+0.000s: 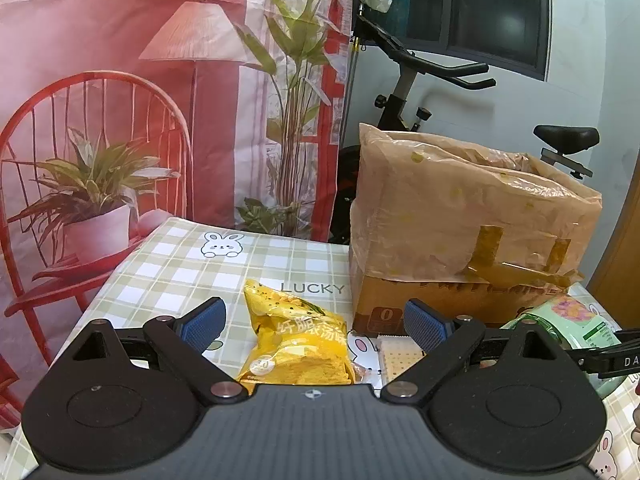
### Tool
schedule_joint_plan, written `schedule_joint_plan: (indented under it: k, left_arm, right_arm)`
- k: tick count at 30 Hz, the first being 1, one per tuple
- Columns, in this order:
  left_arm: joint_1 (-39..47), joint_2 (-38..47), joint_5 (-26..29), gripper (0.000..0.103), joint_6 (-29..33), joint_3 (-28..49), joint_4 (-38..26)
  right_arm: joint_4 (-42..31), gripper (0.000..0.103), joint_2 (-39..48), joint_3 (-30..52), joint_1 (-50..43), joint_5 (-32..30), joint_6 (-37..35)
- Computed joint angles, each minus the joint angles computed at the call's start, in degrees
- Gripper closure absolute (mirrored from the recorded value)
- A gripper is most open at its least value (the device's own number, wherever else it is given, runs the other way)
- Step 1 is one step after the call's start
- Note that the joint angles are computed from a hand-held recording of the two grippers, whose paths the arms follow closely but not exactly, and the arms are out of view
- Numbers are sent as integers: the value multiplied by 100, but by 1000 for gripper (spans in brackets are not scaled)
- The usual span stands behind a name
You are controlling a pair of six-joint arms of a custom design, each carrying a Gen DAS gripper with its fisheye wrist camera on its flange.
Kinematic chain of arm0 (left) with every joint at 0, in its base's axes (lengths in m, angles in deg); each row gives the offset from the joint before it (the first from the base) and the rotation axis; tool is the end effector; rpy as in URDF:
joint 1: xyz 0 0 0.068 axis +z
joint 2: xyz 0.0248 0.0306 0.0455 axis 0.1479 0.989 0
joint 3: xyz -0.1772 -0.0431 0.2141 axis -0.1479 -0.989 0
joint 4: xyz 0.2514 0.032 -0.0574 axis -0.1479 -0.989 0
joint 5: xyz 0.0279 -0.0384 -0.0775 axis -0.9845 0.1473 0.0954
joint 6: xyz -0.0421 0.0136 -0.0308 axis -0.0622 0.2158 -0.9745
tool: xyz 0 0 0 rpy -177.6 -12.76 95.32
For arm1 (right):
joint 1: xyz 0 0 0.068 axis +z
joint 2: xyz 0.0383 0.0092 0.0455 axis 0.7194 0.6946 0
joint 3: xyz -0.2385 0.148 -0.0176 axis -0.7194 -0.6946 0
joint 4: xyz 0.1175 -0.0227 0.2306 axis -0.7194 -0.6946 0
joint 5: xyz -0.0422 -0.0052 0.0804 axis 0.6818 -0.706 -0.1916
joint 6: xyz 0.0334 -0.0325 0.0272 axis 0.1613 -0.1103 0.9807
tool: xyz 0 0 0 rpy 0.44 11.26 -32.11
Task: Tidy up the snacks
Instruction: 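Grasp the yellow bag with the left tool while the right tool holds the pale green bag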
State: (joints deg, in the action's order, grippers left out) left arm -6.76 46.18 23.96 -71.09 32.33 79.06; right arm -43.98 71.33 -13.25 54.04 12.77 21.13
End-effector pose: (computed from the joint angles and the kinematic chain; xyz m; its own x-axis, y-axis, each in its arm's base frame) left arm 0.3594 -0.1058 0.2147 -0.4529 0.1987 -0.8692 0.4679 0.8828 -0.0420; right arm 0.2244 0.0251 0.2069 -0.6311 0.4771 -0.6116 0.4132 0.8741 0.2554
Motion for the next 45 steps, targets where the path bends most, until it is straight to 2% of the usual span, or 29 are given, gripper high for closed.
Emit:
schedule_joint_plan:
  k: [6,19,24,28,31,34,38,41,42,45]
  left_arm:
    - [95,63,-72,6,75,126,-36]
    - [739,563,336,6,108,791,-505]
    - [850,1269,651,6,-43,1605,-1059]
    - [753,1791,962,6,-237,1937,-909]
    - [632,2234,1212,6,-267,2321,-1197]
    - [500,2553,1228,6,-203,2578,-1325]
    - [459,2987,1186,6,-524,2952,-1508]
    - [546,3194,1520,4,-821,3017,-1469]
    - [563,3212,1612,6,-903,2993,-1426]
    - [630,3110,1872,22,-978,2737,-1123]
  right_arm:
    - [-70,24,-96,-1,19,127,96]
    - [-79,24,-211,-48,203,504,553]
    - [9,24,-82,-64,211,481,719]
    - [-42,24,58,-20,201,502,762]
    - [-95,24,116,12,229,555,758]
    - [-98,24,171,32,205,518,806]
    - [-87,24,296,82,201,480,718]
    - [-24,24,363,71,173,400,674]
    - [-1,24,379,65,168,377,645]
    - [47,24,419,63,164,342,608]
